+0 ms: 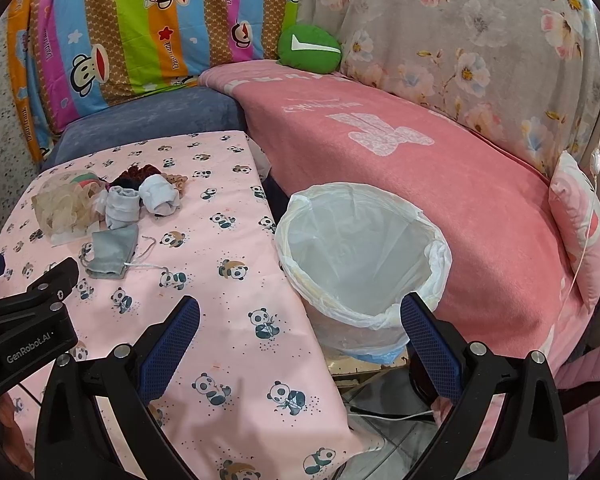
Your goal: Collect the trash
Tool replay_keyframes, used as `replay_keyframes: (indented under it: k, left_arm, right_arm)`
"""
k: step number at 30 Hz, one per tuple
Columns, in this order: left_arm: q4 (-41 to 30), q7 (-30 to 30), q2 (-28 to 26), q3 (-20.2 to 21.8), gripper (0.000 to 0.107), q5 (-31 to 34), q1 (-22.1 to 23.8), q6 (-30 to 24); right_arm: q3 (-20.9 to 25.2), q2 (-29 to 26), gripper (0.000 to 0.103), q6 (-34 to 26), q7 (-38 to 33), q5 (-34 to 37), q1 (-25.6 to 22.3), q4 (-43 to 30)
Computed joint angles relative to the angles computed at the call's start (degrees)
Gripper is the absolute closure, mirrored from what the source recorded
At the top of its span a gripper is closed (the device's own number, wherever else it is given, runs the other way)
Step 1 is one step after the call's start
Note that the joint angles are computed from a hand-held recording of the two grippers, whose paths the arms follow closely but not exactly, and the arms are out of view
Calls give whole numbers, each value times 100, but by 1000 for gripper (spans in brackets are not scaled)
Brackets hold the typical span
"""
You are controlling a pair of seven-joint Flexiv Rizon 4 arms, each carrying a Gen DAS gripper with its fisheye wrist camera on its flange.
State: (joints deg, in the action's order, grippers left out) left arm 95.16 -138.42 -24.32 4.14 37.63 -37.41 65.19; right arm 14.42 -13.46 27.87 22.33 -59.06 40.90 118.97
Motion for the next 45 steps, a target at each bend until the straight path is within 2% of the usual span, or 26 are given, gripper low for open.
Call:
replay_keyframes:
  k: [15, 28, 36, 40, 45]
  left_arm:
    - [-50, 95, -44, -35, 12, -64, 23, 61]
    - [147, 355, -113, 30, 11, -432, 247, 405]
    - [405, 831, -207, 83, 12, -968, 613, 881]
    - [490, 1127, -312, 175, 12, -1259, 784, 1088]
    - [619, 1550, -436, 205, 12, -1763, 1069, 1379]
  right_arm:
    - [1, -13, 7, -20, -5, 3, 11, -16]
    - [-27, -17, 7, -106, -18, -102, -11, -43]
    - [-166, -279, 7, 63, 75, -381, 12, -300]
    - [-288, -623, 7, 99, 60, -533, 116, -669]
    - [-485, -974, 7, 561, -44, -710, 135, -993]
